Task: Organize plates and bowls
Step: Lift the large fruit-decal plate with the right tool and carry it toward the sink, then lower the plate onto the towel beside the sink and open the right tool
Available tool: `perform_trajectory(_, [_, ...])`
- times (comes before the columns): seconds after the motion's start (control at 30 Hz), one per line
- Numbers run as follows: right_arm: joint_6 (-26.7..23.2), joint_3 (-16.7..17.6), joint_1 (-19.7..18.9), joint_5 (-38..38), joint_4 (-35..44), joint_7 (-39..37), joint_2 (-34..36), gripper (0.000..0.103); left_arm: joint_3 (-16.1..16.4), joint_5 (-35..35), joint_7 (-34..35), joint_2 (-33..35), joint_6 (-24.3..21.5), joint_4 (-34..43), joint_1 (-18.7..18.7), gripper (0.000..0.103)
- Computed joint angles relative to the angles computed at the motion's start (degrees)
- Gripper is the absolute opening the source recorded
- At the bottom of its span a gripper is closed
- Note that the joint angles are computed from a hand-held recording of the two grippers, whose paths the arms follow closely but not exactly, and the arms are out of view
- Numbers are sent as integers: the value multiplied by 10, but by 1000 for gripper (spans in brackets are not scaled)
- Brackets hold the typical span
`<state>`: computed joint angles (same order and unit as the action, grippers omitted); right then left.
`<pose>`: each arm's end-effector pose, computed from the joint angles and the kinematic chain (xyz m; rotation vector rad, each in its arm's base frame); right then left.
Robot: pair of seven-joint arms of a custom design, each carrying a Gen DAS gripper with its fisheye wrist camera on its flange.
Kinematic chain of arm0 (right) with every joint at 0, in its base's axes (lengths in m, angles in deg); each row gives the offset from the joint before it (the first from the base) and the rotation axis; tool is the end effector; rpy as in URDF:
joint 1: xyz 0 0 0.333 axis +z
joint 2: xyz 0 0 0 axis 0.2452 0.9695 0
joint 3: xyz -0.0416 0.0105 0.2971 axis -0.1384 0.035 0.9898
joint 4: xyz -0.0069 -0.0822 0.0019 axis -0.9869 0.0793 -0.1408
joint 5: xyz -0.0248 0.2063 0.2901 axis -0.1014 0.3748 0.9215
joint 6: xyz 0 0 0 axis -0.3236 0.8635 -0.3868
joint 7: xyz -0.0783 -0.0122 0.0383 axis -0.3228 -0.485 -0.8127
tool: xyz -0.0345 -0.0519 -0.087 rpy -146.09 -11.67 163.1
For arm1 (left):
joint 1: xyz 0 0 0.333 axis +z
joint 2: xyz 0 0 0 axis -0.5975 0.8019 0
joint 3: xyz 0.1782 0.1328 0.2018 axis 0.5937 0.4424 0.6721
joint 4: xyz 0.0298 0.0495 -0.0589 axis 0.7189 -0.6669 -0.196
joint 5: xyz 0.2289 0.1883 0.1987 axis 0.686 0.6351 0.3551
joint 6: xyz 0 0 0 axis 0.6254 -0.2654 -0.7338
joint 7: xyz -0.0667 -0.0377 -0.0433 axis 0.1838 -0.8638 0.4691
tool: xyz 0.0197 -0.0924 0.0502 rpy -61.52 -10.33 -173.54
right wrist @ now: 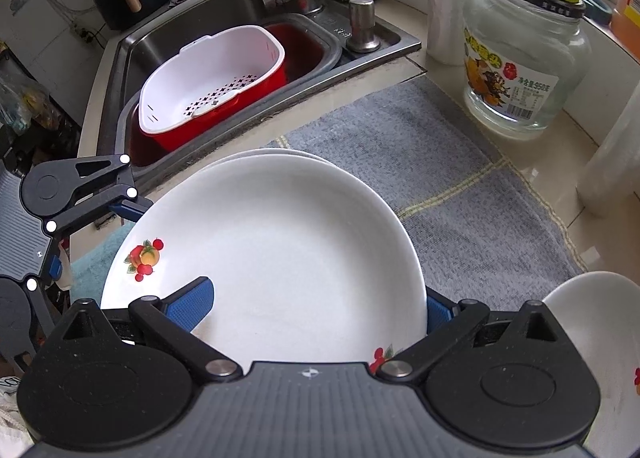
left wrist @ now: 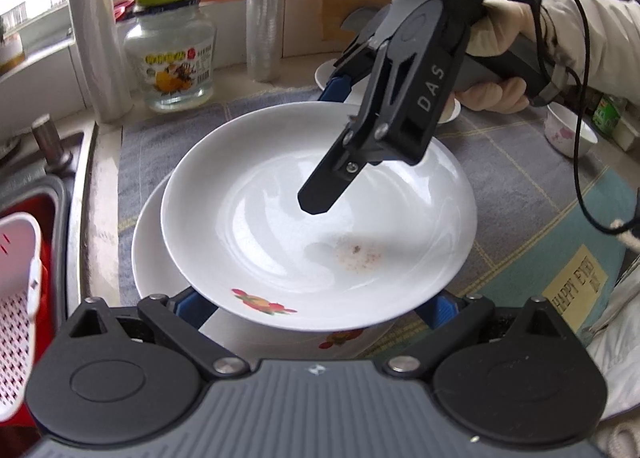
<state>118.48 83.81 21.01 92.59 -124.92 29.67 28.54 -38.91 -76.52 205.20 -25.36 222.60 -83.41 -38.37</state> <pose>0.6223 0.1032 0.3807 -2.1818 1.4972 -0.0837 0.5848 -0.2380 0.3741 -0.6656 2.8211 -0.9978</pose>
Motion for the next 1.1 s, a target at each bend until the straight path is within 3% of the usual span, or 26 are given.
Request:
perform_trajectory(0.57, [-11,-4,7,-28,23,30,16,103,28,96,-111,46,-117,93,-14,101])
perform_trajectory(1.1, [-2,1,-1,-1,0,19,-1,103,28,121,-129,33,-110,82,-15,100])
